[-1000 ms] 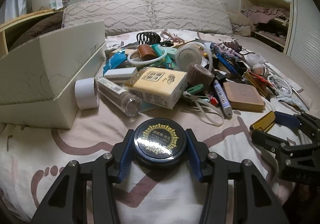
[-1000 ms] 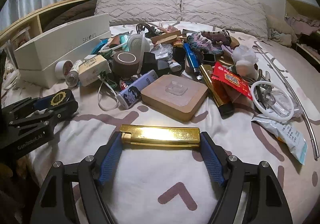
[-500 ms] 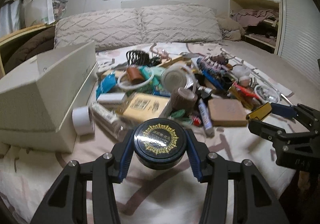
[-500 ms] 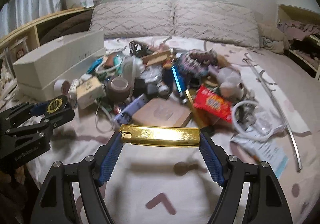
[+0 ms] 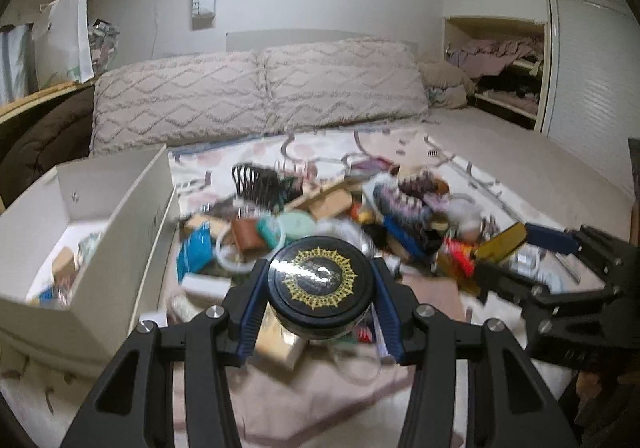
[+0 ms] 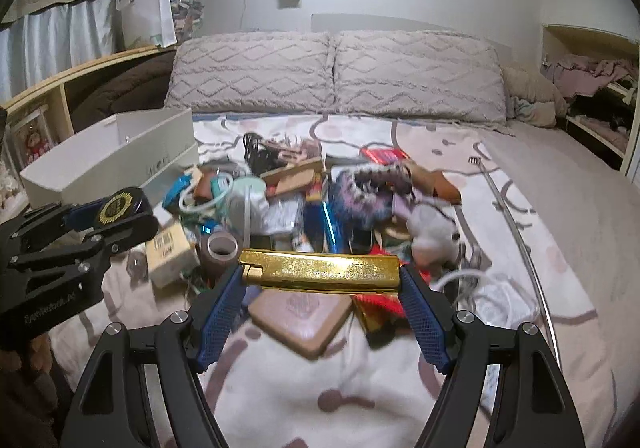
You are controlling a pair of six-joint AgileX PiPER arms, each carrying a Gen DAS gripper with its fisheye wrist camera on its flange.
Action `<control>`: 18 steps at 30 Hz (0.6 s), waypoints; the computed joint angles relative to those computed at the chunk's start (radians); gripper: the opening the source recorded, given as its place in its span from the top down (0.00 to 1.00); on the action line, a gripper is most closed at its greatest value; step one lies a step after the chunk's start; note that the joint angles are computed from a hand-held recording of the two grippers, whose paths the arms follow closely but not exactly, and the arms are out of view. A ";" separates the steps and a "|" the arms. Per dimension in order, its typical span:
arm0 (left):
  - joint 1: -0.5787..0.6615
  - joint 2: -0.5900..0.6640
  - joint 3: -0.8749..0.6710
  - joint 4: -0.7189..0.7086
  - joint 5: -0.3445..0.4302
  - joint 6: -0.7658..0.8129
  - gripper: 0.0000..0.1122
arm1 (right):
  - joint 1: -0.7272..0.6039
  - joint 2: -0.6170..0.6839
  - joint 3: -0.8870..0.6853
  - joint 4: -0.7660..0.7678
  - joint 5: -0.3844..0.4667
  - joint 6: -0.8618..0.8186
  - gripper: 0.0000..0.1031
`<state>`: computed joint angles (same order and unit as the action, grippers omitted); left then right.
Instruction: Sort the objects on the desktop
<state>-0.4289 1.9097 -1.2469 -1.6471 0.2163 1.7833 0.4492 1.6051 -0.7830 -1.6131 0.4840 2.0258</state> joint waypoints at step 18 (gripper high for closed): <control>0.082 0.153 -0.478 0.831 0.079 -0.936 0.56 | -0.114 0.046 -0.328 0.337 -0.080 -0.474 0.25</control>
